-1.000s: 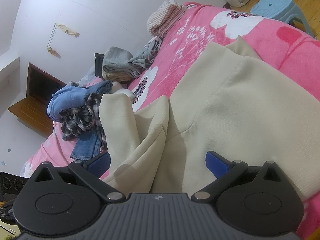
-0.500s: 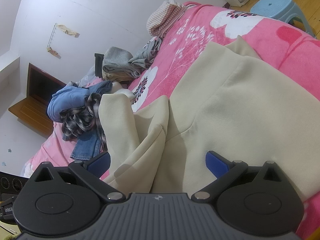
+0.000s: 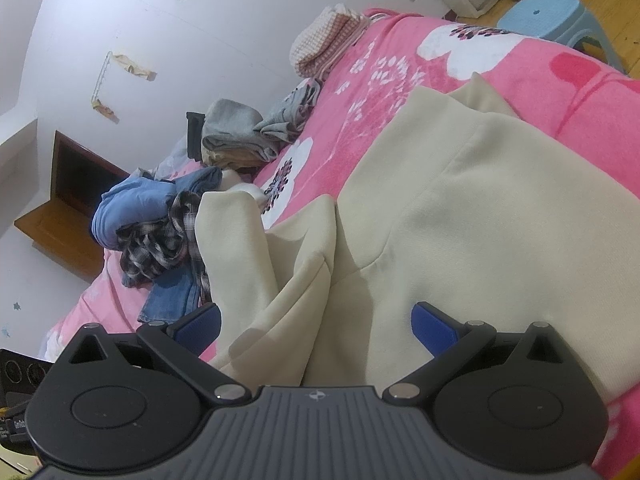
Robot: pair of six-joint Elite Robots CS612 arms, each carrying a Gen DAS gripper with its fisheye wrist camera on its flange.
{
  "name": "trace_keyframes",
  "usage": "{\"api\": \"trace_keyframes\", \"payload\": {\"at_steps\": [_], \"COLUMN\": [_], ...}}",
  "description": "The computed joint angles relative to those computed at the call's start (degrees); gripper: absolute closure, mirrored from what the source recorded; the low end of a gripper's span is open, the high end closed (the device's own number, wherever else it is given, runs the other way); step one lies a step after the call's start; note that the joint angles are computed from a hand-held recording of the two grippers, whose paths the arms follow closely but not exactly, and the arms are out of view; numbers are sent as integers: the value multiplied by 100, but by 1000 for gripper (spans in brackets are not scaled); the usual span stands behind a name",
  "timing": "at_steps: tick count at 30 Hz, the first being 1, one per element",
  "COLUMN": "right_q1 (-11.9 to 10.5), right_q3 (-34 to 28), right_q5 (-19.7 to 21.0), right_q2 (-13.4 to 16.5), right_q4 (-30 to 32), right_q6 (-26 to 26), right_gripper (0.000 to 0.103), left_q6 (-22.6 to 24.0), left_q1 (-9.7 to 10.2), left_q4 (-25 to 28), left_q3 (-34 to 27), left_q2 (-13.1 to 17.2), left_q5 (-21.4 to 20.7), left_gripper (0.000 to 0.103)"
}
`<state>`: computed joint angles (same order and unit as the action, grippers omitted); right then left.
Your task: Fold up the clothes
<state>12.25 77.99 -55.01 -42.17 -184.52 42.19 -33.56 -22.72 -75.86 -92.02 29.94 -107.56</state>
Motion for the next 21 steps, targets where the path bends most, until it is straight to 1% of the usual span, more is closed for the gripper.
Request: {"api": "trace_keyframes", "payload": {"at_steps": [6,15,21], "right_q1": [9,3,2], "right_q3": [-22,-8,-21], "right_q5": [-31,-3,31], "right_q2": [8,9,-8], "right_q4": [28,-5,120], "right_q6": [-38,-61,-154], "right_gripper": [0,0,0], "left_q6": [-97,-138,-197], "left_q1": [20,11,21], "left_q4": [-58,-12,9], "left_q3": [27,36,33], "left_q2": [2,-10,-21], "left_q5": [-20,16,93], "left_gripper": [27,27,27]}}
